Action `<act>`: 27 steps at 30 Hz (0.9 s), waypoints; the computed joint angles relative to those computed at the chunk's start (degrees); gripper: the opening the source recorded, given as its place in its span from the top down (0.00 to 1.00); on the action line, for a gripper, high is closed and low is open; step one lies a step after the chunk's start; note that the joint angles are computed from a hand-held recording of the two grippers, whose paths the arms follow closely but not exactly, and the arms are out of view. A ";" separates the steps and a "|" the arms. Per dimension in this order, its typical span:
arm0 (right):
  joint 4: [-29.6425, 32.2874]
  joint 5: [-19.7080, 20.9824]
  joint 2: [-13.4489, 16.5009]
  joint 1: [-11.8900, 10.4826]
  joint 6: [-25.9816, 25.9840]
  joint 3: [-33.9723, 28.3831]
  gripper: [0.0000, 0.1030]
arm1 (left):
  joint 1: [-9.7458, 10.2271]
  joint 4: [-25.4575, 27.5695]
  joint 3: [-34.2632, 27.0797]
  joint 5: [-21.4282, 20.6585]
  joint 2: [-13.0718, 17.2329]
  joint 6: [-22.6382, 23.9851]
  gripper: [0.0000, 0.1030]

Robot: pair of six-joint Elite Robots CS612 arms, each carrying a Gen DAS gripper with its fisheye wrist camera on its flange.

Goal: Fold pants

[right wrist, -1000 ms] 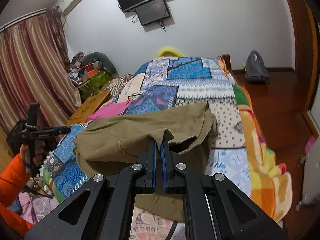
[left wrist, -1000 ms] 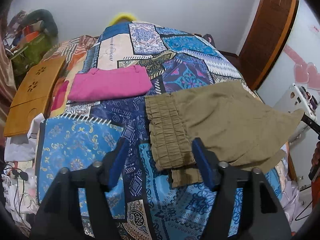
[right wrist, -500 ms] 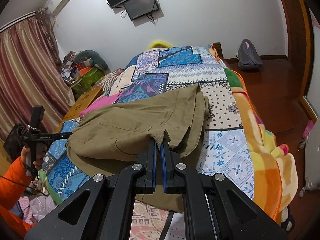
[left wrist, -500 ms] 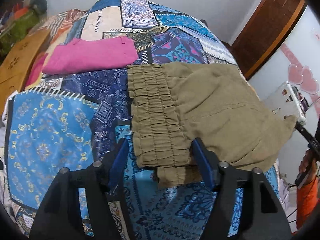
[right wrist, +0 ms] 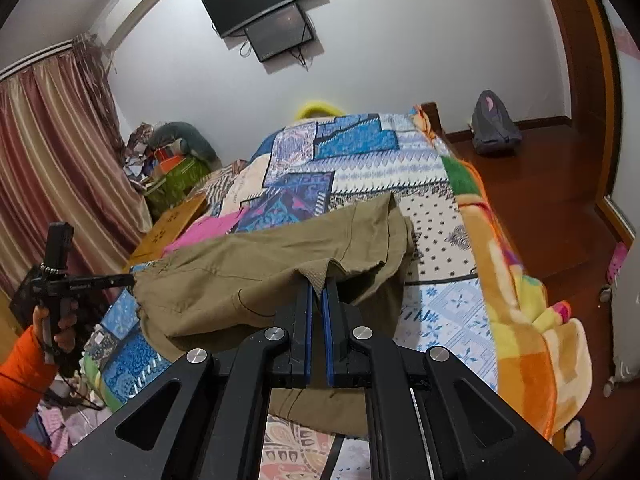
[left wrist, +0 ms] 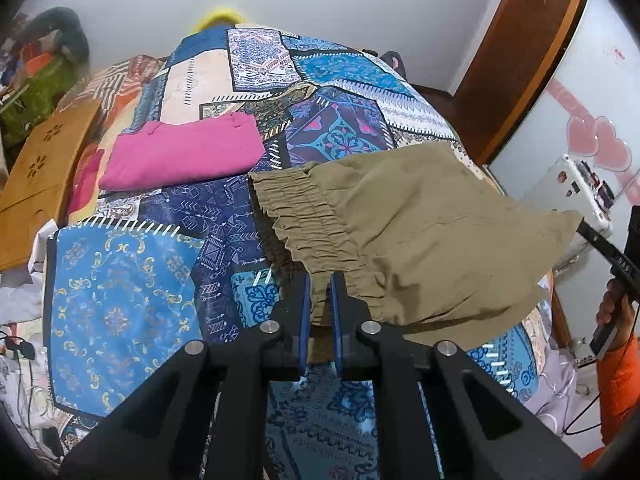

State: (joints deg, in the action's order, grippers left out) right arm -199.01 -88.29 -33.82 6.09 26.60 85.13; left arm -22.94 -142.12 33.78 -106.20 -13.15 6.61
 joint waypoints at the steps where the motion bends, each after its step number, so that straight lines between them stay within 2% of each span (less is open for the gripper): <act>1: 0.20 -0.18 -0.12 0.10 -0.26 0.22 0.96 | 0.01 -0.40 0.47 -0.06 -0.16 -0.06 0.94; 8: 1.05 -0.68 -0.33 0.34 0.76 1.48 0.96 | 0.20 -3.07 4.55 -1.61 -1.93 -1.87 0.97; 13: -0.02 -1.16 -0.51 0.36 2.39 2.72 0.96 | 0.10 -5.47 8.25 -1.60 -3.83 -1.23 0.97; 20: 0.63 -1.55 -0.41 0.69 3.24 3.61 0.96 | 0.09 -4.37 8.38 0.18 -3.39 -1.20 0.98; 27: 5.14 -1.48 -0.07 0.98 1.91 4.13 0.96 | 0.02 -2.79 8.76 2.58 -3.28 -0.98 0.98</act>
